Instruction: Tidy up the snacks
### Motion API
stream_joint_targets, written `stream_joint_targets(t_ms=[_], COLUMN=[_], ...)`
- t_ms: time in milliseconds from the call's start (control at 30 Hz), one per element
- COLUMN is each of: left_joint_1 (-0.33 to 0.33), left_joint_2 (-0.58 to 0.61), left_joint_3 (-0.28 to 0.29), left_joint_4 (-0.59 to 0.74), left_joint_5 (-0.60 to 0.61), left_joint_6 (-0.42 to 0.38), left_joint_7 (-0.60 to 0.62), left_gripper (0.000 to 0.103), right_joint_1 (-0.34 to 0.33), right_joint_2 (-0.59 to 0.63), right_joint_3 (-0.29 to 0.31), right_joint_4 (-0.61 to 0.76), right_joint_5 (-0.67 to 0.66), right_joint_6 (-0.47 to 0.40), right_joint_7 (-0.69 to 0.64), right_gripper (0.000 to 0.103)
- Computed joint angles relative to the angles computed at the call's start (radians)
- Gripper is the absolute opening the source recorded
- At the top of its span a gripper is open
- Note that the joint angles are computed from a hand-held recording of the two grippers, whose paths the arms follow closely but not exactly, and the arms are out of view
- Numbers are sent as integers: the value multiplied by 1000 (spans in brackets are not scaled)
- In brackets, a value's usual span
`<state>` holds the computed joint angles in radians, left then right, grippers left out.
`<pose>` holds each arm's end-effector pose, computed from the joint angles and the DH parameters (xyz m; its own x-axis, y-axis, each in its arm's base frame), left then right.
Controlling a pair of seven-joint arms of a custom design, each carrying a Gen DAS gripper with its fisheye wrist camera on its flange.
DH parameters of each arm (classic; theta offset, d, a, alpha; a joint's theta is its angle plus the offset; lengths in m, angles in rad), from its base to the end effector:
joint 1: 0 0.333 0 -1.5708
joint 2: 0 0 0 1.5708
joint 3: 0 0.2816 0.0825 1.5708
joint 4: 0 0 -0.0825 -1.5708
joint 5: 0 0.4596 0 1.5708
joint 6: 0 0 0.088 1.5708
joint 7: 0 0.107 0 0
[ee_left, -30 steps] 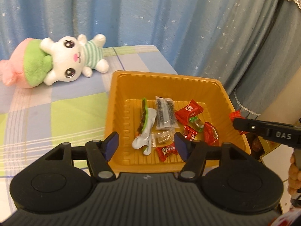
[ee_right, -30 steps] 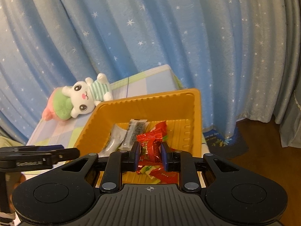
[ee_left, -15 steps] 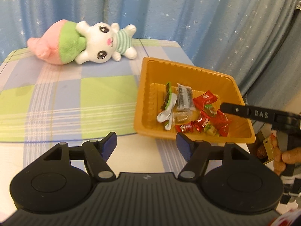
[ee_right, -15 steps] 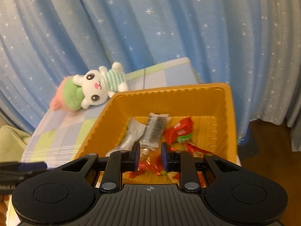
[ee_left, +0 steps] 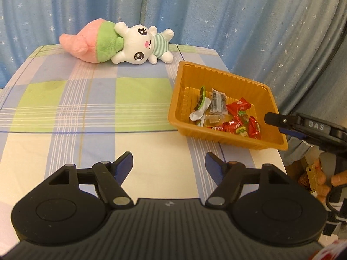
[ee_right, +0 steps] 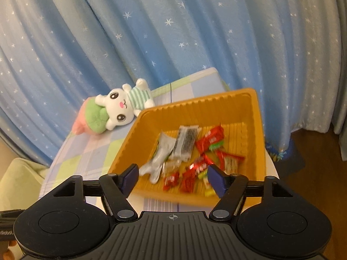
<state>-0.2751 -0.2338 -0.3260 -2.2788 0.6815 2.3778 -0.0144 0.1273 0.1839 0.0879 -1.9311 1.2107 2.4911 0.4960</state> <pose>0.4829 -0.3245 0.4126 0.4732 -0.8685 0.1474 -0.6470 -0.4562 -0.6110 0.6734 0.1407 0.3577 0.5180 -0.7220 -0.4587 -0.7362 -0.1032 -0.6689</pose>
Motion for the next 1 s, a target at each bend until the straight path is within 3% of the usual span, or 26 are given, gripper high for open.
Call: stream_joint_targets(t_ms=[233,567,1000], left_joint_1=[-48,-122,-205], left_joint_2=[-26,-6,-139], left_joint_3=[-46,-78,-89], left_joint_4=[12,50,-77], left_joint_5=[-3,-18,-129], left_joint_6=[-109,-205,-180], left_joint_7=[-37,-79,-43], left_gripper=[71,72,72], right_joint_1=[3,48,113], right_joint_2=[-179,-428,-791], right_joint_3=[-45,-126,-169], right_joint_4=[-192,-445,-781], right_joint_5=[-3,-102,-281], right_joint_6=[-44,-51,14], right_joint_7=[-27,-25,130], right_gripper=[85,89,89])
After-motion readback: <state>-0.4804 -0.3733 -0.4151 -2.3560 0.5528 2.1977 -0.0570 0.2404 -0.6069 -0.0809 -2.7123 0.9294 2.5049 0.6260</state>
